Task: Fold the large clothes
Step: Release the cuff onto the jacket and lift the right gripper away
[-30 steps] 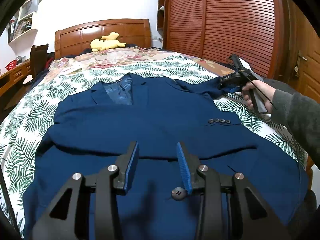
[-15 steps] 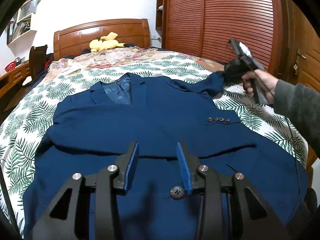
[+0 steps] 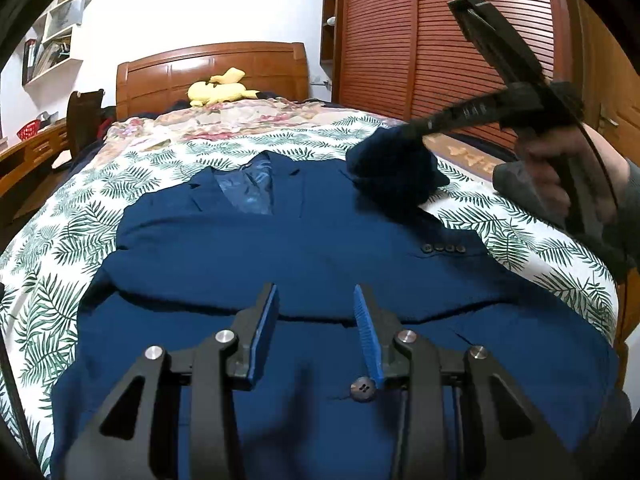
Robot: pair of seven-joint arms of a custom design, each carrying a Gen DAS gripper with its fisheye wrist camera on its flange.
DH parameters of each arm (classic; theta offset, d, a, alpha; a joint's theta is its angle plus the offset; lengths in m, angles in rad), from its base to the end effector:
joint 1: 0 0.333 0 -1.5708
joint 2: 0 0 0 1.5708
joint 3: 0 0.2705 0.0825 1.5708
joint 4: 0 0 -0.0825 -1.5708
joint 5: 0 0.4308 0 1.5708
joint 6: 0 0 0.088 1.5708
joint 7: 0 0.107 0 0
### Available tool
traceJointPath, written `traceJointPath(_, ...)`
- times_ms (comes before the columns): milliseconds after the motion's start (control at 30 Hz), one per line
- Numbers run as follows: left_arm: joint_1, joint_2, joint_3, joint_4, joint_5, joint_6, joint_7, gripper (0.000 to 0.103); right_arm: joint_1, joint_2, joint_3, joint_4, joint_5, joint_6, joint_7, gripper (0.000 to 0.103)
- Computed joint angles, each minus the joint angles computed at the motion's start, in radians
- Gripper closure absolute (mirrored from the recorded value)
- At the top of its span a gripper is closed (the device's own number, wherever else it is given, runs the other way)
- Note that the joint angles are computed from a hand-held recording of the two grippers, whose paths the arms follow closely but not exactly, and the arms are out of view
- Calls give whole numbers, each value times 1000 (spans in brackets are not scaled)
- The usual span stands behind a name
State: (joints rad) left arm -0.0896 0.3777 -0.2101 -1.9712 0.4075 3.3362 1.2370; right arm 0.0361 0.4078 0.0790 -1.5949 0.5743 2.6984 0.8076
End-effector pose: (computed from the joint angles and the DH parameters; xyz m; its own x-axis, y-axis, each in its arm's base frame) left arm 0.6336 -0.2306 0.3270 -0.3761 -0.9244 0.0638 -0.5291 0.1577 -0.8338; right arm 0.7404 0.0599 0.4128 0.4249 -0.9046 -0.0337 -0.6413 -0.2745 -0.7165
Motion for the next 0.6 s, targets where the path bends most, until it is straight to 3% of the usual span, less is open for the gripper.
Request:
traceJointPath(233, -21, -18, 26, -20, -10, 22, -7, 65, 49, -39, -37, -79, -110, 16, 71, 99)
traceJointPath(267, -14, -21, 21, -24, -8, 25, -9, 65, 46, -48, -34, -90, -108, 26, 69, 88)
traceJointPath(300, -4, -21, 12, -24, -3, 25, -12, 65, 36, -54, -23, -96, -90, 39, 51, 69)
traceJointPath(367, 1, -26, 9, -29, 1, 31, -17, 65, 32, -65, -13, -110, -69, 73, 33, 49)
traceJointPath(500, 2, -29, 13, -32, 8, 41, -21, 65, 50, -50, -36, -84, -103, 103, 92, 45)
traceJointPath(600, -30, -37, 48, -39, -8, 52, -13, 65, 75, -4, -80, -32, -181, 114, 203, 43)
